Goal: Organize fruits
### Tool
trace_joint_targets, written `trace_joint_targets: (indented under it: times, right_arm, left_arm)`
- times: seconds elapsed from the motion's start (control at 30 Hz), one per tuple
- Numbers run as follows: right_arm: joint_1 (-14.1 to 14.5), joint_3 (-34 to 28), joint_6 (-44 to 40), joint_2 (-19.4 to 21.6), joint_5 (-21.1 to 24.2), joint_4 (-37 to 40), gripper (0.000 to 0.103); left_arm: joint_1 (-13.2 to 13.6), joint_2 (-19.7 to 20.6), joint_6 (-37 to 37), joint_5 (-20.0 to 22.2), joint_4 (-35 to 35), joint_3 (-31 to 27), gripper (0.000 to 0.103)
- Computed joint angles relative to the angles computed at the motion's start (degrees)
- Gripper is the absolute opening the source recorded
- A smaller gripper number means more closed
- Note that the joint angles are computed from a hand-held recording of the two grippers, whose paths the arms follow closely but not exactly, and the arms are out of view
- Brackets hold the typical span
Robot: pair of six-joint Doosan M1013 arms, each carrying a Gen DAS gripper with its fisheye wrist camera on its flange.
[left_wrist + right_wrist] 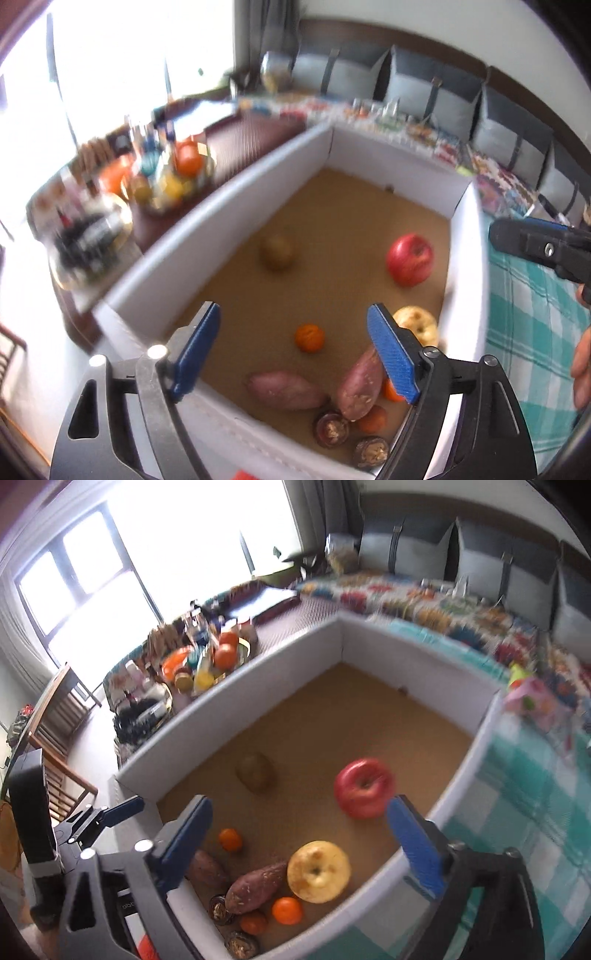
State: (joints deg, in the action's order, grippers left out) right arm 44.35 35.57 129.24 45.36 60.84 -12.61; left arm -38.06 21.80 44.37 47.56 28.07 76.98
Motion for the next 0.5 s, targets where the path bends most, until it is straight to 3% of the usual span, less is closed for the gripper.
trace_joint_targets:
  times: [0.1, 0.2, 0.33, 0.4, 0.5]
  right_arm:
    - [0.9, 1.9, 1.5, -2.0, 1.7, -3.4, 0.103]
    - [1.6, 0.4, 1.5, -1.6, 8.0, -4.8, 0.103]
    - [2.0, 1.3, 0.3, -2.3, 10.8, -1.4, 0.103]
    - [2.3, 1.0, -0.2, -2.2, 11.8, -0.3, 0.103]
    - [2.9, 1.0, -0.9, -2.2, 12.0, 0.5, 0.103]
  left_arm:
    - [-2.3, -1.7, -7.8, 0.5, 9.8, 1.4, 0.094]
    - [-1.7, -1.9, -9.9, 3.9, 3.7, 0.0, 0.094]
    - [-0.2, -1.6, -9.1, 8.6, -3.8, -1.4, 0.094]
    - [-0.1, -1.6, -6.5, 9.8, -5.4, -1.6, 0.094]
    - [-0.9, -1.5, -8.4, 13.7, -2.1, -1.9, 0.094]
